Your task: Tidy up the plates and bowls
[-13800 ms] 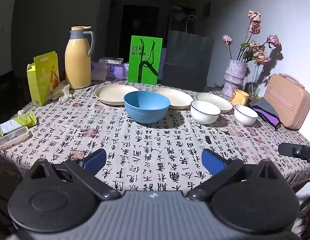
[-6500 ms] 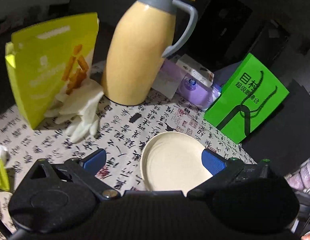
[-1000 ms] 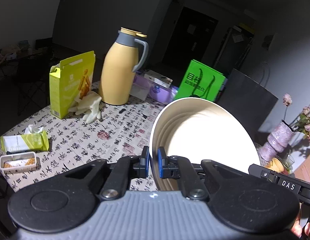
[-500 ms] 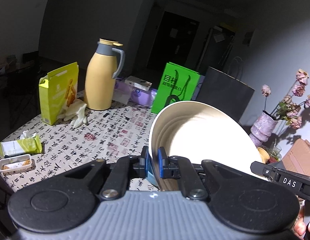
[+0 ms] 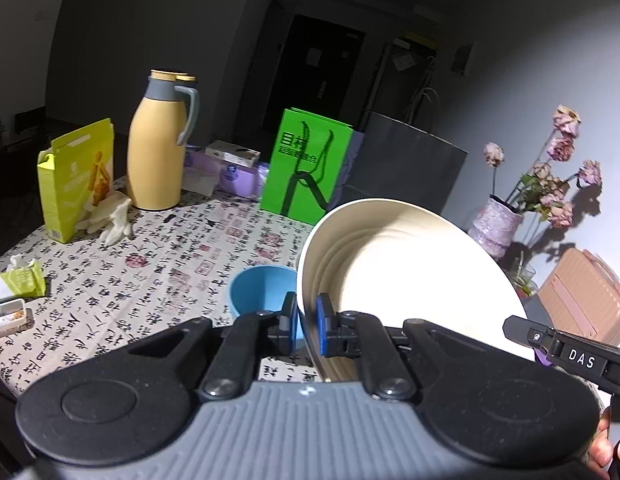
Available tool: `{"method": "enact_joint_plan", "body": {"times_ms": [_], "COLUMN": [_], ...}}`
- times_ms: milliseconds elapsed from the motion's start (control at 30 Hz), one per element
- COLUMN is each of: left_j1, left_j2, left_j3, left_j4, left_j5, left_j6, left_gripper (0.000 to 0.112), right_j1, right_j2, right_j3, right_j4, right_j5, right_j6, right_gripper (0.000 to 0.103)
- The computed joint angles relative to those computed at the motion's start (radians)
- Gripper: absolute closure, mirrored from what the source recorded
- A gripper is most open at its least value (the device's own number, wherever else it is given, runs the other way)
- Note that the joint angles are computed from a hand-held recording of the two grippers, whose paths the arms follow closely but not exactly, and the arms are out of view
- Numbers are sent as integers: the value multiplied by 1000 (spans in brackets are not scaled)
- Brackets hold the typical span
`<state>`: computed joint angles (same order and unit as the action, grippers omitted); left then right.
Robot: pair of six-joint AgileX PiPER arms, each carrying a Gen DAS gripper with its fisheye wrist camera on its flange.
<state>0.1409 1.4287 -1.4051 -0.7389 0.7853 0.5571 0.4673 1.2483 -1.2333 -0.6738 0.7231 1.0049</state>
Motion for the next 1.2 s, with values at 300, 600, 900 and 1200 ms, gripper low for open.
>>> {"method": "enact_joint_plan", "body": {"times_ms": [300, 600, 900, 1200], "left_j1": [-36, -50, -82, -153], "left_j2": [-25, -30, -21, 34], "left_j3": [43, 110, 197, 253], "left_j4": [-12, -44, -69, -40], "left_j5": [-7, -23, -76, -143], "left_j6": [19, 73, 137, 152], "left_gripper": [103, 103, 103, 102], "right_j1": [-27, -21, -48, -172], "right_j2": [-93, -144, -179, -175], "right_j3": [123, 248, 367, 502], "right_j4": [-31, -117, -166, -174], "right_j5": [-45, -88, -155, -323], "right_j6": [56, 192, 287, 354], "right_gripper": [96, 96, 96, 96]}}
